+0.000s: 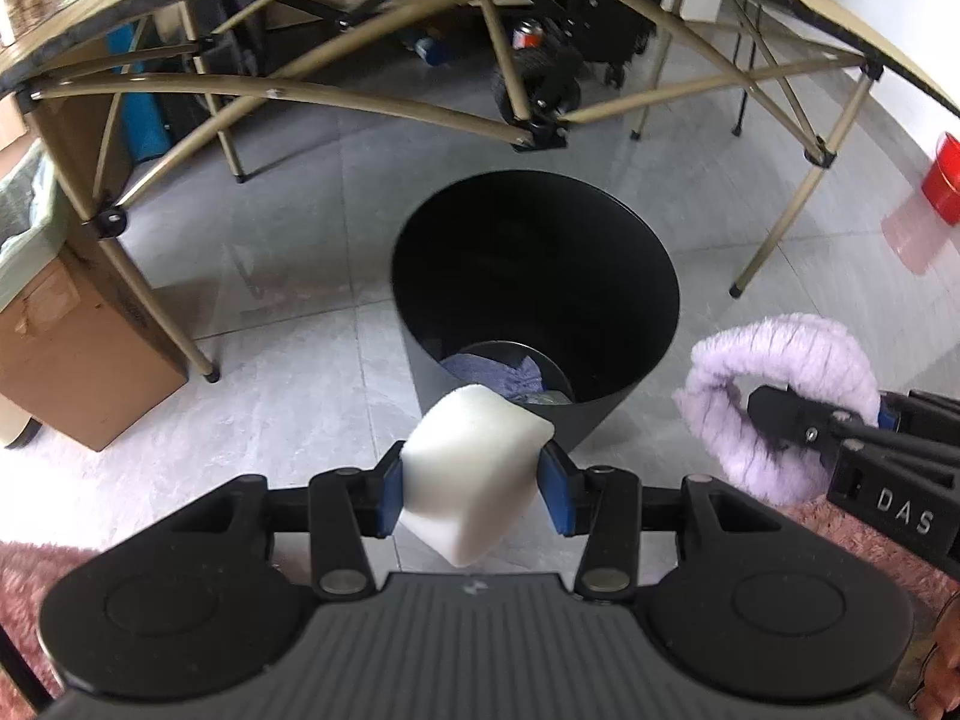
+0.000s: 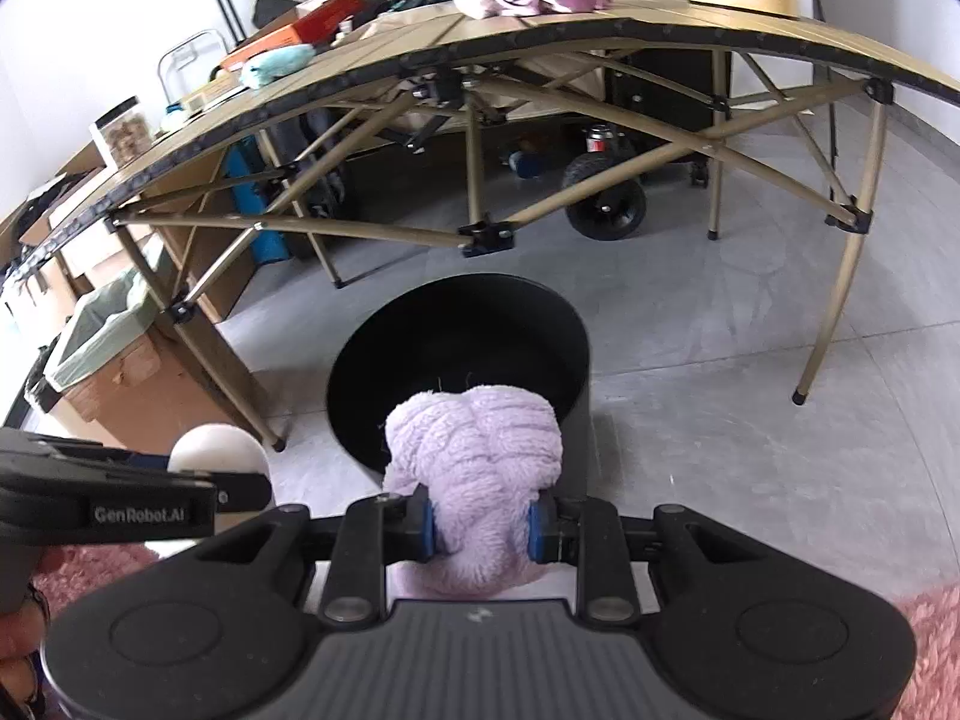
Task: Collect trash
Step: 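Open the left tool to drop the white sponge into the bin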
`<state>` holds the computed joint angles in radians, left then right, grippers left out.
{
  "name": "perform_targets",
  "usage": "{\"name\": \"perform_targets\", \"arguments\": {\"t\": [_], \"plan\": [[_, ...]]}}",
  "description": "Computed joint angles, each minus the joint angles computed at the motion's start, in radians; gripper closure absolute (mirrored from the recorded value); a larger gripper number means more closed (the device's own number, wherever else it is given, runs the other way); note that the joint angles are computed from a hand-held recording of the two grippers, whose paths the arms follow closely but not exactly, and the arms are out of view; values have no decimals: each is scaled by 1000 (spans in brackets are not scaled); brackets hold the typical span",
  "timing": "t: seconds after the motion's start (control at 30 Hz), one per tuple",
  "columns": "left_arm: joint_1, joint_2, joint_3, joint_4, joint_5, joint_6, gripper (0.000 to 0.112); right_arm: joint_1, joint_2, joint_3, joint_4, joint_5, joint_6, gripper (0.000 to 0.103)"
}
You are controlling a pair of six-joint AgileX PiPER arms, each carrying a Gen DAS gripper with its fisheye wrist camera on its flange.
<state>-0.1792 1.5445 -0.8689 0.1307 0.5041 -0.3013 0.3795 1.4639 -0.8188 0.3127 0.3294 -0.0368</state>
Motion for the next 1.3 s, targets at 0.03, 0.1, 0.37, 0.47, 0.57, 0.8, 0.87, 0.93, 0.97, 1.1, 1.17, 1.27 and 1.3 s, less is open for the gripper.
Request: {"name": "perform_targets", "arguments": {"t": [0.03, 0.1, 0.37, 0.47, 0.57, 0.8, 0.87, 0.93, 0.97, 1.1, 1.17, 1.27, 1.3], "plan": [[-10, 16, -14, 8, 4, -9, 67, -14, 3, 0, 17, -2, -16, 78], [-25, 47, -44, 13, 9, -14, 67, -39, 8, 0, 35, -8, -32, 78], [-52, 163, -173, -17, 33, 17, 67, -114, 47, -20, 29, -32, -29, 78], [-56, 206, -226, -30, 47, 26, 67, -127, 64, -35, 3, -37, -3, 78], [-59, 245, -278, -29, 57, 16, 67, -136, 87, -55, -13, -46, 16, 78], [-56, 336, -394, -19, 83, -33, 67, -152, 140, -113, -51, -60, 60, 78], [-58, 357, -421, -10, 86, -53, 67, -154, 157, -134, -89, -67, 99, 78], [-58, 379, -450, -5, 94, -73, 67, -154, 175, -156, -141, -71, 154, 78], [-58, 391, -466, -5, 100, -82, 67, -153, 184, -165, -167, -73, 185, 78], [-57, 436, -520, 4, 115, -124, 67, -148, 214, -199, -280, -73, 304, 78], [-62, 459, -542, 10, 119, -141, 67, -145, 229, -216, -341, -71, 365, 78], [-61, 498, -580, 0, 137, -154, 67, -143, 251, -236, -424, -71, 447, 78], [-61, 513, -594, -3, 144, -158, 67, -144, 258, -243, -433, -71, 456, 78]]}}
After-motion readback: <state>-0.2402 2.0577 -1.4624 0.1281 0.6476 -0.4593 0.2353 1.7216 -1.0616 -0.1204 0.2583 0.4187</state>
